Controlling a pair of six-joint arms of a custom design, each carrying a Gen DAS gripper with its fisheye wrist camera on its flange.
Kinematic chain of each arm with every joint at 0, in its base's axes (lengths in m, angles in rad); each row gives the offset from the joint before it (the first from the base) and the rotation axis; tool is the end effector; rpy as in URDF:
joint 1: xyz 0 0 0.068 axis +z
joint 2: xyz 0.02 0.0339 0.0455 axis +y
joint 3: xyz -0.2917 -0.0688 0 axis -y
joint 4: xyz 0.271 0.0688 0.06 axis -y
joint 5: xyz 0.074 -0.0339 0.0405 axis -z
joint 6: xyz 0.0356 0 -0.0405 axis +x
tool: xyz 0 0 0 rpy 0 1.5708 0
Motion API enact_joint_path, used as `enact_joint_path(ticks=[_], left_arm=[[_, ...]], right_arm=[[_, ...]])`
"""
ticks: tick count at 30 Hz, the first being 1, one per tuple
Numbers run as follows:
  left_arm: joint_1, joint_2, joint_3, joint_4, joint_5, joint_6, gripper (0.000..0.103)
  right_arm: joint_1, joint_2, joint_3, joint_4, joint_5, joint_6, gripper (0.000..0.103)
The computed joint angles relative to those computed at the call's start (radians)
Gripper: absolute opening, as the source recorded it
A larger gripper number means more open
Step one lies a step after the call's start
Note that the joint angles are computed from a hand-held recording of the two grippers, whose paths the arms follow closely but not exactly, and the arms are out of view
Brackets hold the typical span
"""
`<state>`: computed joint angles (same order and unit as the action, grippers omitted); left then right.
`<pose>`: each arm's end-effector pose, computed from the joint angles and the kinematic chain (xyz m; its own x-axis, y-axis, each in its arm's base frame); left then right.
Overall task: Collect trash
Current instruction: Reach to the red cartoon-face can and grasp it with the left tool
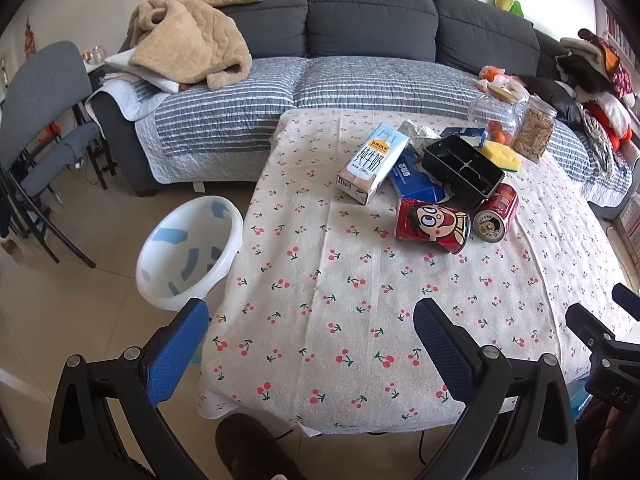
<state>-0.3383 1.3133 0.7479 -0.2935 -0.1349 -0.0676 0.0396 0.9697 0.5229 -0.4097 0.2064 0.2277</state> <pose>0.2639 -0.0878 0.2183 -0.7292 0.1856 -0.6587 0.1972 0.9787 0.0575 0.1968 0.0005 0.2088 -0.7139 0.1928 -0.6731 0.2634 0.9647 -0.0030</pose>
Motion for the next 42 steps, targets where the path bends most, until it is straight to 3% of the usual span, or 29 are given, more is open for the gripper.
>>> enact_joint_path(ticks=[7,14,18,26,29,33,39,42], left_arm=[[-0.007,0.02,0.026,-0.015,0.015,0.034,0.103],[-0.024,0.162,0.183,-0.152,0.086,0.132,0.103],[-0.032,0.258,0.29,-0.206,0.118,0.129,0.103],[-0.085,0.471,0.477,-0.183,0.214,0.153,0.103],[-0.112,0.566,0.552,-0.18,0.205,0.151,0.103],[-0.146,0.671,0.645,-0.193,0.181,0.141,0.103],[-0.174,0.791,0.759,-0.242,0.123,0.139,0.103],[-0.167,0.809,0.775,-0.243,0.141,0.154,0.1]], right_arm=[[-0.018,0.013,0.029,-0.038,-0.028,-0.017,0.103],[-0.108,0.111,0.167,-0.141,-0.153,-0.099,0.103],[-0.213,0.208,0.285,-0.193,-0.277,-0.171,0.103],[-0.369,0.513,0.513,-0.266,-0.359,-0.252,0.103],[-0.419,0.58,0.497,-0.204,-0.384,-0.244,0.103],[-0.47,0.694,0.55,-0.247,-0.423,-0.229,0.103],[-0.485,0.719,0.6,-0.229,-0.39,-0.245,0.103],[-0.499,0.746,0.624,-0.237,-0.418,-0.244,0.103]])
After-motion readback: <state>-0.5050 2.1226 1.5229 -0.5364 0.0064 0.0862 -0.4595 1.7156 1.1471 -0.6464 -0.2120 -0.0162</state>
